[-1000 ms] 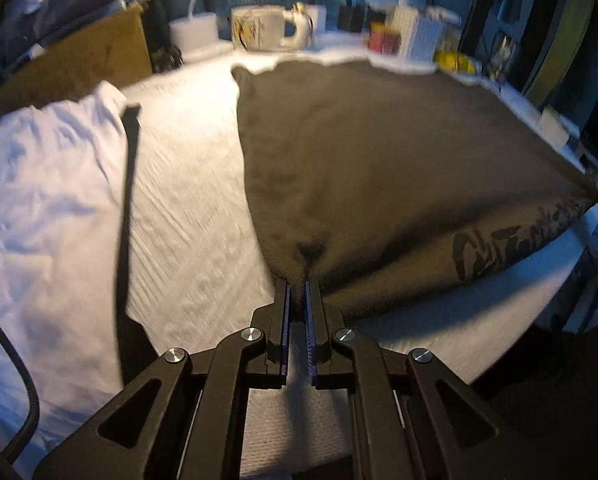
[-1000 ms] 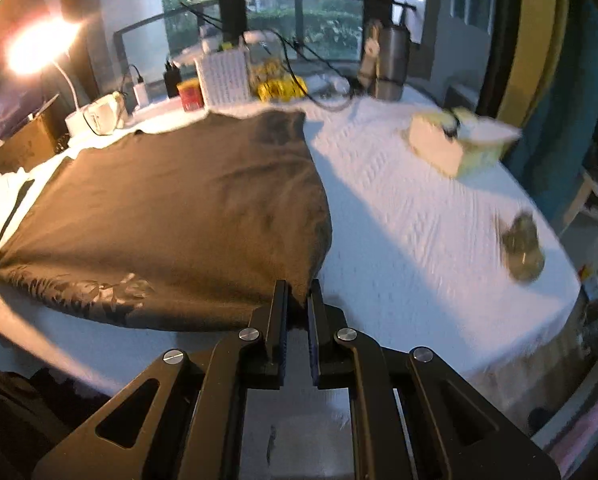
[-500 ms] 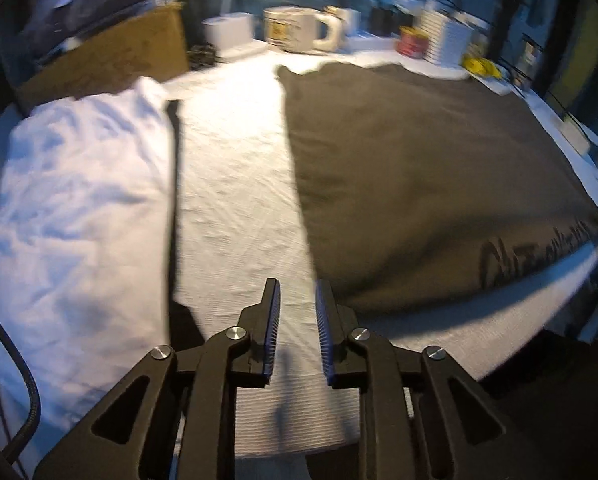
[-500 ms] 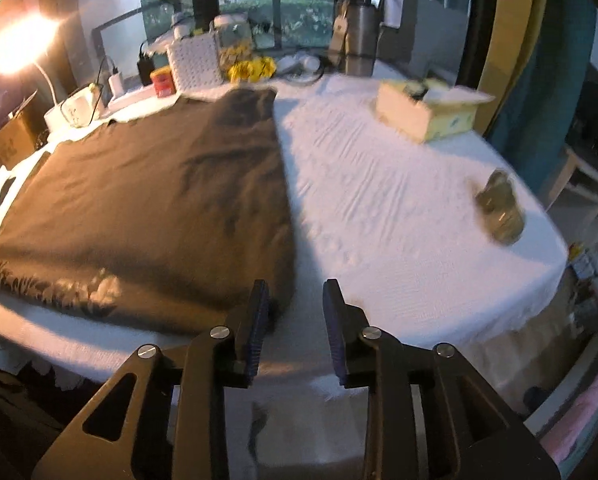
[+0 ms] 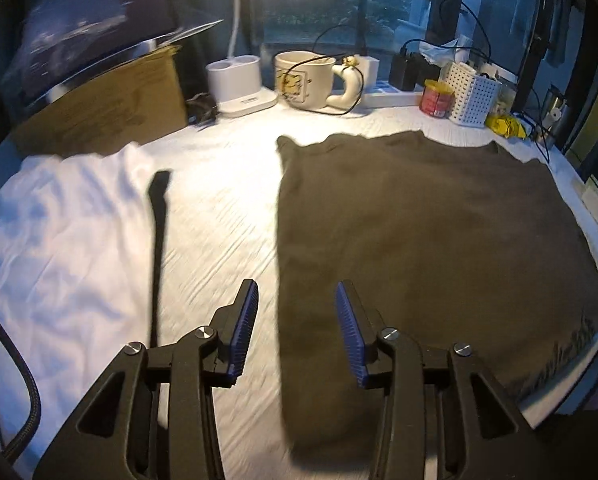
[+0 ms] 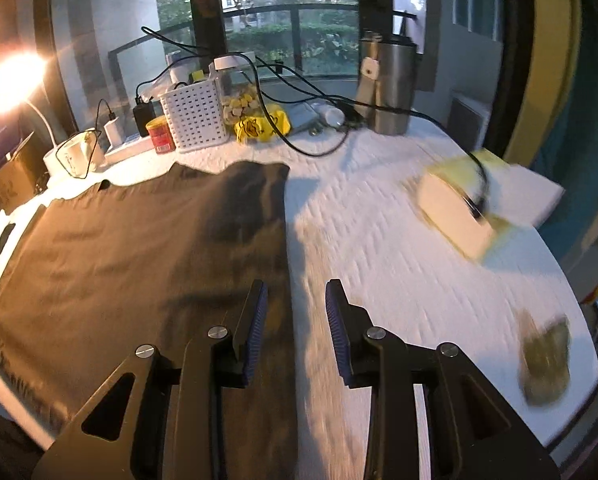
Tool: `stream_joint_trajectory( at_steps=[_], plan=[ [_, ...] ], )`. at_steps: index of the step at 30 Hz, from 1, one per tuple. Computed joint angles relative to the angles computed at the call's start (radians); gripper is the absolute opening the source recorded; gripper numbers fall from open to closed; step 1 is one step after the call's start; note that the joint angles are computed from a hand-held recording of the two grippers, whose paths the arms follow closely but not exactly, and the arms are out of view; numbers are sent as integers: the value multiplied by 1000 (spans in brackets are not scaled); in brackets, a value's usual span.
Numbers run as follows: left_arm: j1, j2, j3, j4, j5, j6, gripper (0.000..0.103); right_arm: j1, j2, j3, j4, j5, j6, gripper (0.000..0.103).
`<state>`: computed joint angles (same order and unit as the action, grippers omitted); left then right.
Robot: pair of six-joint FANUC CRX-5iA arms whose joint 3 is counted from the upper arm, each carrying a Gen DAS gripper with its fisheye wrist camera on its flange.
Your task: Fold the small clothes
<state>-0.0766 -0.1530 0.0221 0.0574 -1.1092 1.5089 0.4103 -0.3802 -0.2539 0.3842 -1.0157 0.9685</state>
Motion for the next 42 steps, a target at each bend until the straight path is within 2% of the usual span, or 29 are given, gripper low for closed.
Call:
stream_joint_trajectory(
  at_steps=[9,10,12,14,16,19,22,25,26,28,29,30,31,32,37,42],
  plan=[
    [-4,166,130,7,54,-12,42,-134,251,224,-163,33,239,33],
    [-5,186,148,-2,54,-10,44,-146,277,252,-184,31,262,33],
    [-12,220,190,-42,43,16,59,-160,318,293,-202,27,282,33],
    [-12,246,217,-57,52,32,62,-174,352,332,-228,26,297,33],
    [-6,271,236,-50,63,29,62,-193,382,372,-274,15,322,33],
    [-8,322,284,-53,42,36,62,-210,430,418,-309,-14,348,45],
    [-14,360,309,-20,32,-8,62,-226,464,456,-375,-40,407,45],
    [-28,406,357,-57,-4,-6,62,-210,465,438,-352,-3,418,45],
    [-27,418,366,-57,-15,3,62,-208,469,440,-351,0,425,34],
    [-16,415,338,-25,32,5,61,-203,478,443,-352,7,442,7],
    [-16,413,330,-19,50,-3,46,-197,479,440,-337,14,438,6],
    [-19,408,319,-18,77,-20,18,-191,480,437,-327,19,438,6],
    [-18,412,320,-2,79,-37,6,-169,465,401,-266,59,414,5],
    [-19,416,324,4,78,-44,2,-166,464,397,-256,62,406,5],
    [-66,385,337,-115,157,18,2,-145,425,324,-113,150,302,5],
    [-66,366,352,-125,215,39,2,-137,400,273,-6,206,210,5]
  ],
)
